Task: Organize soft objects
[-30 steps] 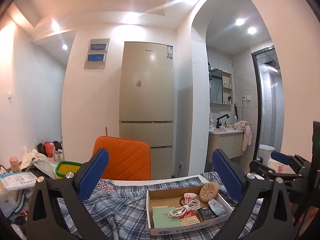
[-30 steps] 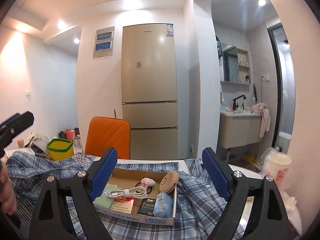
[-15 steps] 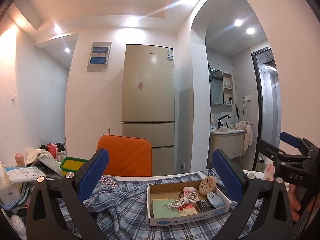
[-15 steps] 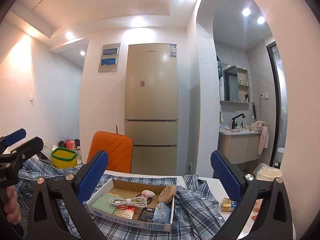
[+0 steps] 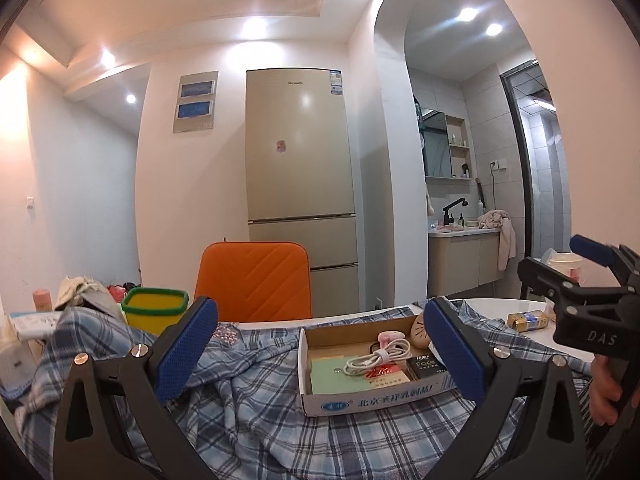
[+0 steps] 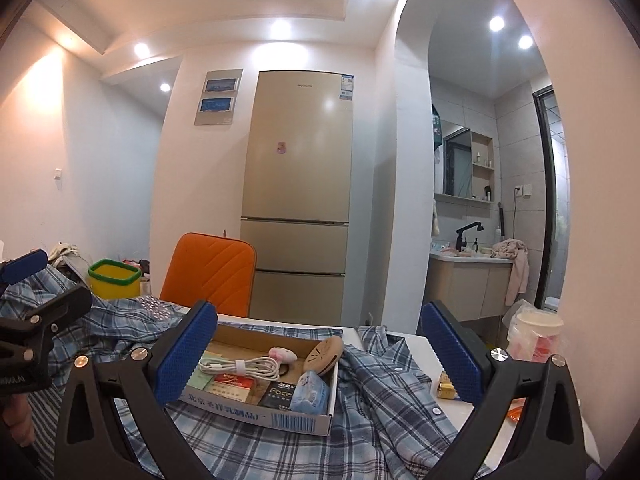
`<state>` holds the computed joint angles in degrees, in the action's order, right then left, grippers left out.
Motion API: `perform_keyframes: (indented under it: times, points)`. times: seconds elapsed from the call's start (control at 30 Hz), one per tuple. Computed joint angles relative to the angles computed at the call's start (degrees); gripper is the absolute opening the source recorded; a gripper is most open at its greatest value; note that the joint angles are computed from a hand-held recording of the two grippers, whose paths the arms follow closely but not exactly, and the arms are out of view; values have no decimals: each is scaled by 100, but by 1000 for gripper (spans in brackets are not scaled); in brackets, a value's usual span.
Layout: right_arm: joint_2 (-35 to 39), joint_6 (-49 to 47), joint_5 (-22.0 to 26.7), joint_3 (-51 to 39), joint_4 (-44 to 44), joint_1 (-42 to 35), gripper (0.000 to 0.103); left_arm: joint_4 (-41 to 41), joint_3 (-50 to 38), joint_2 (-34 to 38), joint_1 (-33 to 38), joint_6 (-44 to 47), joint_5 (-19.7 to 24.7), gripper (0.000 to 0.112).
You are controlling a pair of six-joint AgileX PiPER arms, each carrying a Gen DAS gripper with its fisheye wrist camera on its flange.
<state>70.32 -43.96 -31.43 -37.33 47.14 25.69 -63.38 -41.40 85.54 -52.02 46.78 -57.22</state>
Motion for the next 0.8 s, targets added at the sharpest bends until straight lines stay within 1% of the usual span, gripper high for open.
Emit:
perform_keyframes:
  times: [0.07, 0.13, 0.2, 0.27, 0.33, 0.47, 0.63, 0.7, 0.8]
  points:
    - [-28, 399, -75, 129, -256, -88, 103, -19, 0, 42, -30, 12, -32, 102]
    - [-43, 717, 88, 148, -536, -234, 103, -42, -10, 42, -28, 17, 18, 102]
    - [0, 712, 216, 96, -559, -307, 103, -72, -22, 16, 26, 10, 127, 102]
    - [22, 693, 267, 86, -597, -294, 103, -112, 4, -20, 58, -61, 119, 102]
    - [40, 733, 258, 92, -655, -290, 103, -212, 41, -13, 0, -131, -98, 102]
    - [12, 808, 311, 123, -653, -312, 103, -29, 256, -99, -70, -448, -377, 102]
    - [-28, 700, 270, 153, -507, -240, 103, -101, 212, 0, -284, -248, -661, 103]
    - [-26, 676, 262, 150, -480, -227, 103, -73, 270, 3, -365, -295, -858, 103]
    - [-24, 693, 269, 152, -493, -228, 103, 15, 344, 6, -425, -365, -1016, 103]
